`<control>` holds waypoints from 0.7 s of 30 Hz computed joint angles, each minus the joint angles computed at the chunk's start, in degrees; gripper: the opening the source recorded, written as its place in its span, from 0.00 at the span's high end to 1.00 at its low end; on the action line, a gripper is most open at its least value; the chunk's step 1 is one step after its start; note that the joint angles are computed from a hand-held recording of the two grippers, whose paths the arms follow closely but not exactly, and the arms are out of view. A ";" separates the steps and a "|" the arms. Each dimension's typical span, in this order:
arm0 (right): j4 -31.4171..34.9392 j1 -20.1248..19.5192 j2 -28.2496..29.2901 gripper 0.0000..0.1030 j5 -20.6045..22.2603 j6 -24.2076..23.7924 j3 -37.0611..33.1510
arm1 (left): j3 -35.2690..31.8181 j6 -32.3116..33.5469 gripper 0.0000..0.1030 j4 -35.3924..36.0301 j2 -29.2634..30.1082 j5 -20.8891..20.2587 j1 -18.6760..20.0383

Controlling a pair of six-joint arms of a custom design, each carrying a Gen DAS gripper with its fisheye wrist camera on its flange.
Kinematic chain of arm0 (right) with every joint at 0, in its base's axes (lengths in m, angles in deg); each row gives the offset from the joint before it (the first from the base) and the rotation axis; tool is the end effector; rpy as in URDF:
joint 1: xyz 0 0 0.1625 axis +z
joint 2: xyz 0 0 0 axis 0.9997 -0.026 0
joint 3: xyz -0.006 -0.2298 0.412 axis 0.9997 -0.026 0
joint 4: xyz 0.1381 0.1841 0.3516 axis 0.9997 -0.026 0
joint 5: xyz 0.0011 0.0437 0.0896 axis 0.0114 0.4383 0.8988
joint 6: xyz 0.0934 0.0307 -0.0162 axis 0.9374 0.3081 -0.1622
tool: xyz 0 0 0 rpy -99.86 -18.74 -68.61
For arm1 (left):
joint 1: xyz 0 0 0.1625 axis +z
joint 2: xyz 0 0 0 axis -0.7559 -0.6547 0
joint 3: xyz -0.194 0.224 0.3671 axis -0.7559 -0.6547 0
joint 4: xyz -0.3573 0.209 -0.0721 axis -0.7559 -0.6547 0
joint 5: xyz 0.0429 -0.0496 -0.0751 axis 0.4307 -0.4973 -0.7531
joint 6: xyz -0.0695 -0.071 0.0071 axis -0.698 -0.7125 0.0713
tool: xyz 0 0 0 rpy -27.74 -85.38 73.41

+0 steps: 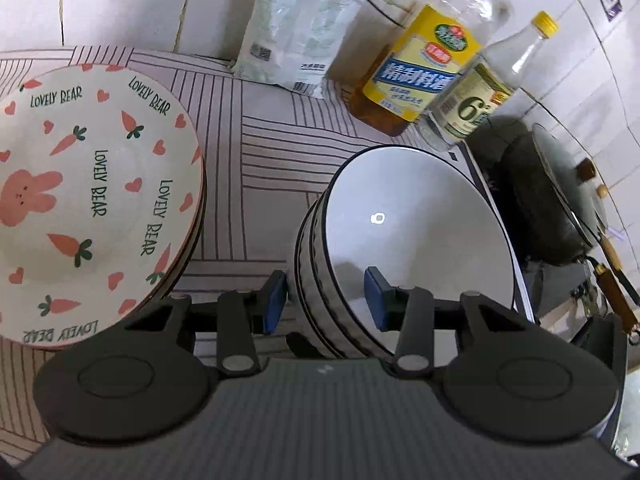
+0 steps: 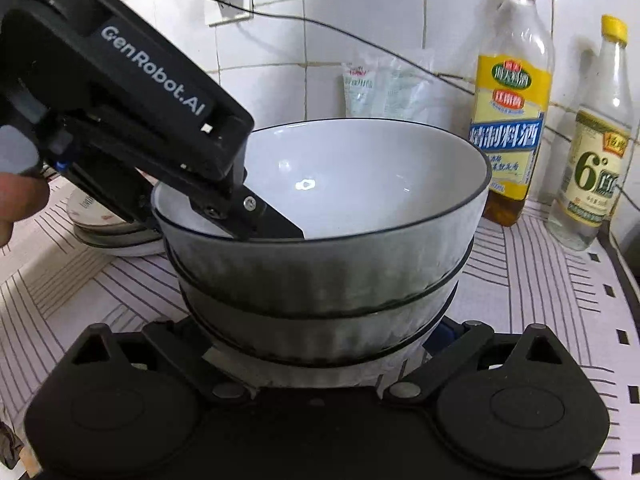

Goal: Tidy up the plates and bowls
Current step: 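Grip the rim of the three-bowl stack with the left gripper, then lift the bowl stack and lower it onto the pink bunny plate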

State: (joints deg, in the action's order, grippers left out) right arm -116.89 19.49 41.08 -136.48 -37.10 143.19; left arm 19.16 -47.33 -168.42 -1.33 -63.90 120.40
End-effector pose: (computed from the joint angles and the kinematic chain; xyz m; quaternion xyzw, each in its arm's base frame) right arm 0.3153 -0.6743 -0.0276 0.2941 -0.8448 0.3759 0.2421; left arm -0.0867 -0.7772 0.2926 0.1613 0.9578 -0.1870 0.1472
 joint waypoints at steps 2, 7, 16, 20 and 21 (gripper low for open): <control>-1.02 0.79 -0.25 0.02 -0.55 0.13 0.55 | 0.06 -0.12 0.61 1.22 -0.96 -0.43 -0.25; -2.44 2.74 -0.77 0.02 -1.09 -0.16 1.10 | 0.60 0.55 0.61 3.07 -3.63 -0.42 -1.25; 1.29 5.39 0.58 0.02 2.52 -2.75 -4.18 | 0.10 1.10 0.61 5.25 -8.42 3.74 -2.53; 4.55 5.81 2.73 0.02 5.33 -3.72 -9.29 | -3.16 1.44 0.61 8.05 -8.96 5.69 -2.18; 5.24 5.91 3.44 0.02 5.77 -4.21 -10.67 | -4.27 1.40 0.61 8.84 -8.78 6.13 -1.98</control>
